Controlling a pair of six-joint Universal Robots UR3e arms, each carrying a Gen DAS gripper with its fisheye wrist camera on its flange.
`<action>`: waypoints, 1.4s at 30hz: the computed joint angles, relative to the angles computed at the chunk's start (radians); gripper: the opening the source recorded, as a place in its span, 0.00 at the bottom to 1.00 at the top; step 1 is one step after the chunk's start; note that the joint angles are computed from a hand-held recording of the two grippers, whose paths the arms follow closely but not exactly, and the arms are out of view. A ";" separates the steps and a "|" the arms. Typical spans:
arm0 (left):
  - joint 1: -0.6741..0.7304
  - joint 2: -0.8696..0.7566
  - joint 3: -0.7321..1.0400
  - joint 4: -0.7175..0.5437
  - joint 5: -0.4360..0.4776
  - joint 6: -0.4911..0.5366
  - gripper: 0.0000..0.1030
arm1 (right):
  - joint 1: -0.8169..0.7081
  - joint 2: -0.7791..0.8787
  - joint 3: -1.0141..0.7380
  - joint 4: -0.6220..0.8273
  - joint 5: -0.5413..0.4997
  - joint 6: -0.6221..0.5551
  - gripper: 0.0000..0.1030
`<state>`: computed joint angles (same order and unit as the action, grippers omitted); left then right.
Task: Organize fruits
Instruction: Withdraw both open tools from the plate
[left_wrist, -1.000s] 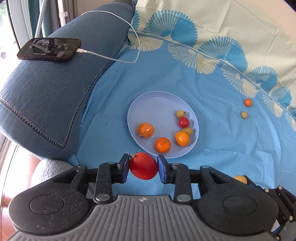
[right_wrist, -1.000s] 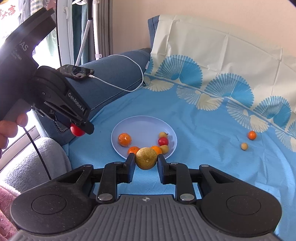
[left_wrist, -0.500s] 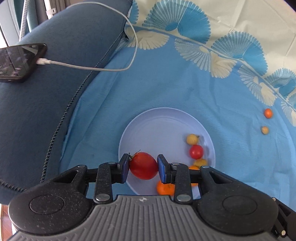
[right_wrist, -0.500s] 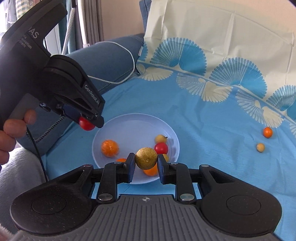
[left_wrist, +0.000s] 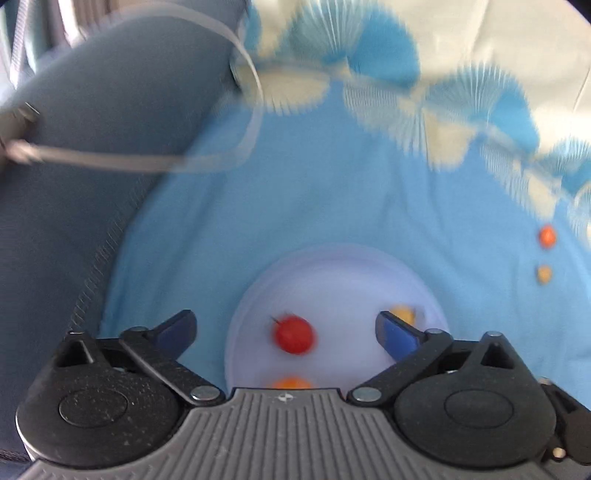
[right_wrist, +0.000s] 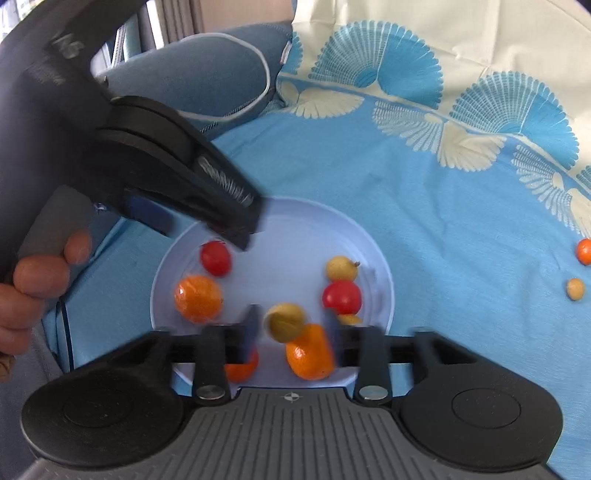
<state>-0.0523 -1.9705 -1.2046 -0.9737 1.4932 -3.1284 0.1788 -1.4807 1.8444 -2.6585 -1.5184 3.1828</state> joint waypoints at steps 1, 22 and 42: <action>0.007 0.021 -0.009 -0.003 0.005 0.017 1.00 | 0.005 -0.015 0.010 -0.014 -0.012 0.005 0.71; 0.108 0.814 -0.494 -0.318 0.018 0.098 1.00 | 0.331 -0.581 0.127 0.337 -0.413 0.219 0.99; 0.122 1.063 -0.491 -0.427 -0.015 0.120 1.00 | 0.789 -0.559 0.041 0.430 -0.875 0.468 0.99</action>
